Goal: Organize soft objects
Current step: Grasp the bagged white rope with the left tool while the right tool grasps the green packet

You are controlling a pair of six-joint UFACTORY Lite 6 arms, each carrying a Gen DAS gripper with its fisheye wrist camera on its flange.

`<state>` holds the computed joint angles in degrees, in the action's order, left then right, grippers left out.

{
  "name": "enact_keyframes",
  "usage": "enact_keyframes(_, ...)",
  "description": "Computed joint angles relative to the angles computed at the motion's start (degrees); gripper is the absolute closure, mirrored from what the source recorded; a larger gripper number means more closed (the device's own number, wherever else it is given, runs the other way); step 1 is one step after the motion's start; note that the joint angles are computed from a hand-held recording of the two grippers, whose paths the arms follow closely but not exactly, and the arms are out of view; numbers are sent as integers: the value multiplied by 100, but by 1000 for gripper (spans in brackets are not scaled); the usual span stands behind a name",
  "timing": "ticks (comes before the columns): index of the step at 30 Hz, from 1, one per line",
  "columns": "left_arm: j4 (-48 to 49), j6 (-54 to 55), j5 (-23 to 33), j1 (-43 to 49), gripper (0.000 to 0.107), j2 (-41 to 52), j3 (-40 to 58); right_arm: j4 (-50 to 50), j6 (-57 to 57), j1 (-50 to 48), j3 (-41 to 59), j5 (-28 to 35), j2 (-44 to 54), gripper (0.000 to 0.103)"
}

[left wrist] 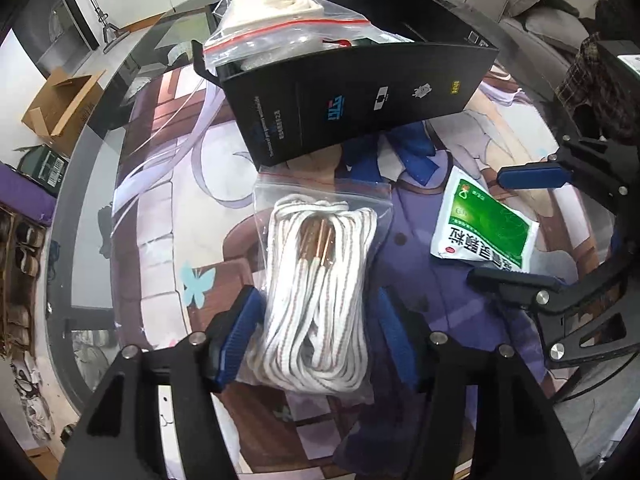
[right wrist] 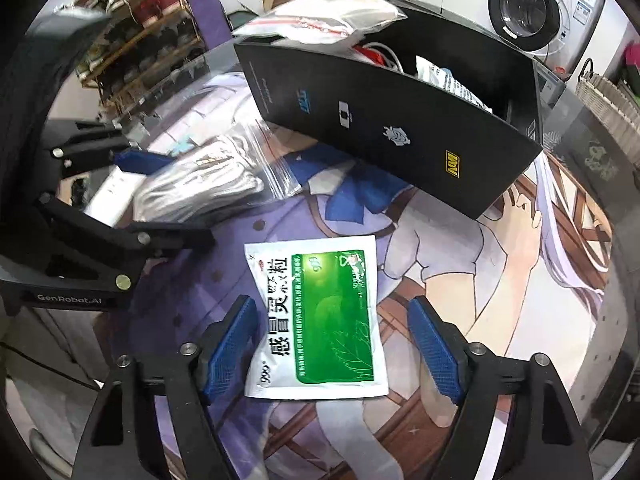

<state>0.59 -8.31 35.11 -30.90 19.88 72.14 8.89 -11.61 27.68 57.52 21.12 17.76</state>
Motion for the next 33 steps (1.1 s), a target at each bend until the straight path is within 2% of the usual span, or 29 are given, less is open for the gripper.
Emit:
enact_keyframes(2, 1, -43, 0, -28, 56, 59, 88, -631, 584, 104, -121, -133, -57, 41)
enact_keyframes(4, 63, -60, 48, -91, 68, 63, 150, -731, 634, 160, -211, -193, -138, 55)
enact_keyframes(7, 92, -86, 68, -161, 73, 48, 203, -320, 181, 134, -320, -204, -236, 63)
enact_keyframes(10, 6, -51, 65, -141, 73, 45, 216, -414, 287, 158, -336, -208, -266, 67)
enact_keyframes(15, -159, 66, 27, -53, 73, -134, 96, 295, -437, 32, -347, -138, -350, 72)
enact_keyframes(20, -174, 131, 36, -65, 74, -308, 15, 541, -710, -63, -263, -56, -354, 77)
enact_keyframes(28, -85, -9, -24, -31, 74, -417, -71, 861, -1144, -274, -185, 124, -398, 79)
enact_keyframes(33, 1, -58, -6, -55, 74, -354, -42, 641, -912, -177, -152, 104, -373, 76)
